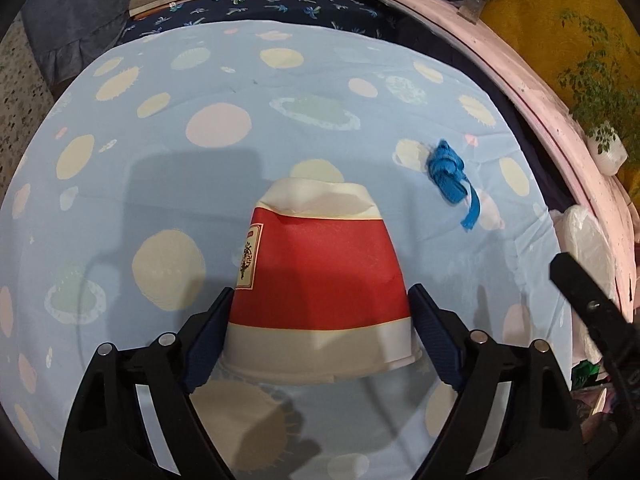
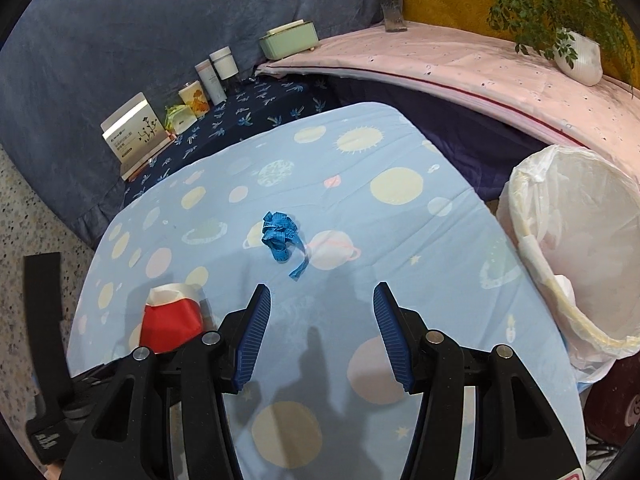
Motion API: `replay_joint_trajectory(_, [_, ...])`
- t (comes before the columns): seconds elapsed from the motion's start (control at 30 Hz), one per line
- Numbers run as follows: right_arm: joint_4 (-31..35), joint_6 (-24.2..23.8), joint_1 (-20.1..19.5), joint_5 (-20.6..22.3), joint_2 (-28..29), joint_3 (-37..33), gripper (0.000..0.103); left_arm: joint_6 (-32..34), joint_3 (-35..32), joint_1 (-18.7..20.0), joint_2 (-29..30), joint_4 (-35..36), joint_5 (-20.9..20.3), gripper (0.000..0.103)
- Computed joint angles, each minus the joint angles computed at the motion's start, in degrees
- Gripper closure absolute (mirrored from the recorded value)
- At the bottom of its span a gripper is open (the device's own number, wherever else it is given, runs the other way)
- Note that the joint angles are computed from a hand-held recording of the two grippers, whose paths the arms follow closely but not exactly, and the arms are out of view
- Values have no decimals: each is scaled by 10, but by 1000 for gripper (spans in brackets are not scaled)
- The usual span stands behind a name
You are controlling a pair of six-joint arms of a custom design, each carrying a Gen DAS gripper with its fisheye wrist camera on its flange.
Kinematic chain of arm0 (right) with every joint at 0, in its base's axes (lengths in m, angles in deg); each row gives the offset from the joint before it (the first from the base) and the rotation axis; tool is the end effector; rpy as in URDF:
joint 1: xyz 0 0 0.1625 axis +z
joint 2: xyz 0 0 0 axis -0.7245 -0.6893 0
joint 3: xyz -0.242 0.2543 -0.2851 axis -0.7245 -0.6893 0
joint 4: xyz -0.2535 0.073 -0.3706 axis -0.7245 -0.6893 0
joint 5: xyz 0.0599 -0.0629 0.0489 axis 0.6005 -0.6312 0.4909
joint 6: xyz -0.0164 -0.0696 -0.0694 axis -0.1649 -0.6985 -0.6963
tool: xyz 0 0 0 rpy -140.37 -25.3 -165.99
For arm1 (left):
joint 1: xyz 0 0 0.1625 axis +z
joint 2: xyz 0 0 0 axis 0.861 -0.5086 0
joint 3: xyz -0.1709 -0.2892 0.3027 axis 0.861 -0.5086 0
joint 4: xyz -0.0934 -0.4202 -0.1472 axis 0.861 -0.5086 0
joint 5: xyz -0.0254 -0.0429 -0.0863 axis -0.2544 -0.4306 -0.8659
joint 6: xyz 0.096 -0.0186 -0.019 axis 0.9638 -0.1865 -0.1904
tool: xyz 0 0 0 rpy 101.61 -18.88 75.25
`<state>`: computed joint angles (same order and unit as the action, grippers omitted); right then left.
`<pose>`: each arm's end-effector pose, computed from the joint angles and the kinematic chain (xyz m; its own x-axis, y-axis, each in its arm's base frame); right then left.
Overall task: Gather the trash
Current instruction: 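Move both open tools back to the red-white cup and blue ribbon, then grasp the red-white cup with the left tool while the right tool grasps the blue ribbon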
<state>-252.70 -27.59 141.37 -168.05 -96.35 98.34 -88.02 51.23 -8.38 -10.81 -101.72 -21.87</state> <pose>0.1421 -0.5836 0.1626 -0.8659 -0.0317 0.4992 -0.3374 0.7739 -0.5360 -0.2122 -0.5879 0.0782 -0.8290 -0.1836 -0.5283 0.1164 0.8672 -0.4841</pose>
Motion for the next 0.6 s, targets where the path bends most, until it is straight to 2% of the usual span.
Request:
replay_joint_trajectory(0.27, [29,2,2,0,47,-49,50,29,-14,12,-4,-12,36,21])
replay_joint_trajectory(0.6, [59,2,2,-1,102,-119,50,68,-52,37,16,-13,61,21])
